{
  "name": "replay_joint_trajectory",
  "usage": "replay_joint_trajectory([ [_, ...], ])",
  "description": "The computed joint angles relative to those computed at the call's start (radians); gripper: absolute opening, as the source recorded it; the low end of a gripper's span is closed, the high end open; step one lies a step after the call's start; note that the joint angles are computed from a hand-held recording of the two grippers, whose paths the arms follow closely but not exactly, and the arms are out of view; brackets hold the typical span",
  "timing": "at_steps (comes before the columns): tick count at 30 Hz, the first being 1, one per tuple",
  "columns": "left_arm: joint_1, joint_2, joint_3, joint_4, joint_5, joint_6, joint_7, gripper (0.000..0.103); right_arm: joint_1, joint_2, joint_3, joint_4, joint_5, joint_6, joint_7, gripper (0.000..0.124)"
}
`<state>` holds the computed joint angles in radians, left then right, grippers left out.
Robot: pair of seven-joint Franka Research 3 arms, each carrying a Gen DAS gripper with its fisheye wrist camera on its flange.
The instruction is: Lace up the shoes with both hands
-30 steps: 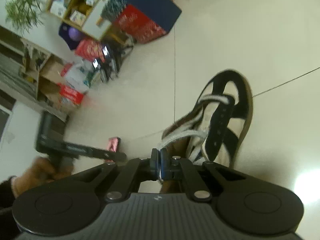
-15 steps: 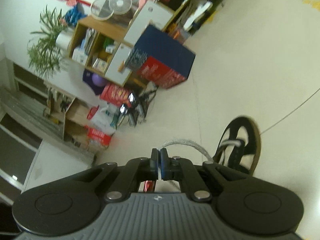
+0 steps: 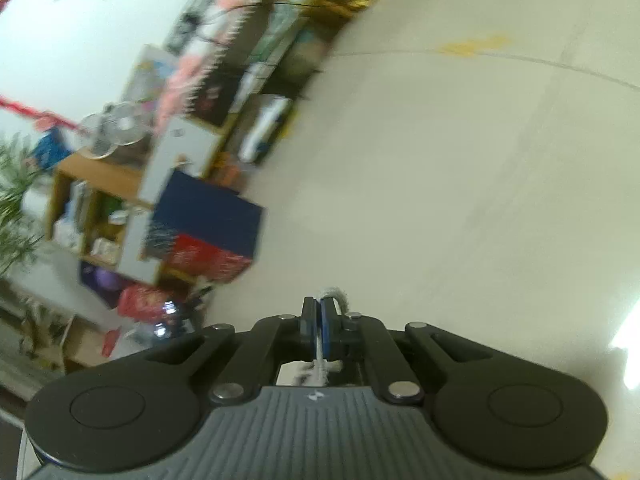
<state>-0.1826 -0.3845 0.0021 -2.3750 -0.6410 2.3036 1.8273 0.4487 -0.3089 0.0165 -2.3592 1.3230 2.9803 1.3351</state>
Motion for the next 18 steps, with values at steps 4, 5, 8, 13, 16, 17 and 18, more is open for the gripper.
replay_joint_trajectory([
  [4,-0.001,-0.001,-0.015,0.004,0.035,0.004,-0.004,0.057,-0.061,0.003,0.041,-0.072,-0.226,-0.021,0.207,0.004],
  [5,-0.004,-0.002,-0.015,0.004,0.036,0.006,-0.002,0.057,-0.076,0.006,0.049,-0.085,-0.291,-0.041,0.255,0.005],
  [8,-0.014,-0.007,-0.013,0.0,0.035,0.015,0.012,0.057,-0.101,0.018,0.06,-0.108,-0.448,-0.102,0.36,0.006],
  [13,-0.028,-0.015,-0.012,-0.013,0.029,0.044,0.039,0.057,-0.087,0.04,0.052,-0.096,-0.574,-0.187,0.383,0.01],
  [16,-0.039,-0.025,-0.011,-0.027,0.017,0.074,0.055,0.058,-0.081,0.044,0.063,-0.079,-0.662,-0.206,0.353,0.034],
  [17,-0.044,-0.031,-0.011,-0.035,0.013,0.09,0.064,0.061,-0.074,0.045,0.062,-0.073,-0.677,-0.206,0.328,0.039],
  [18,-0.048,-0.038,-0.014,-0.046,0.012,0.114,0.069,0.068,-0.068,0.047,0.062,-0.066,-0.691,-0.208,0.303,0.039],
])
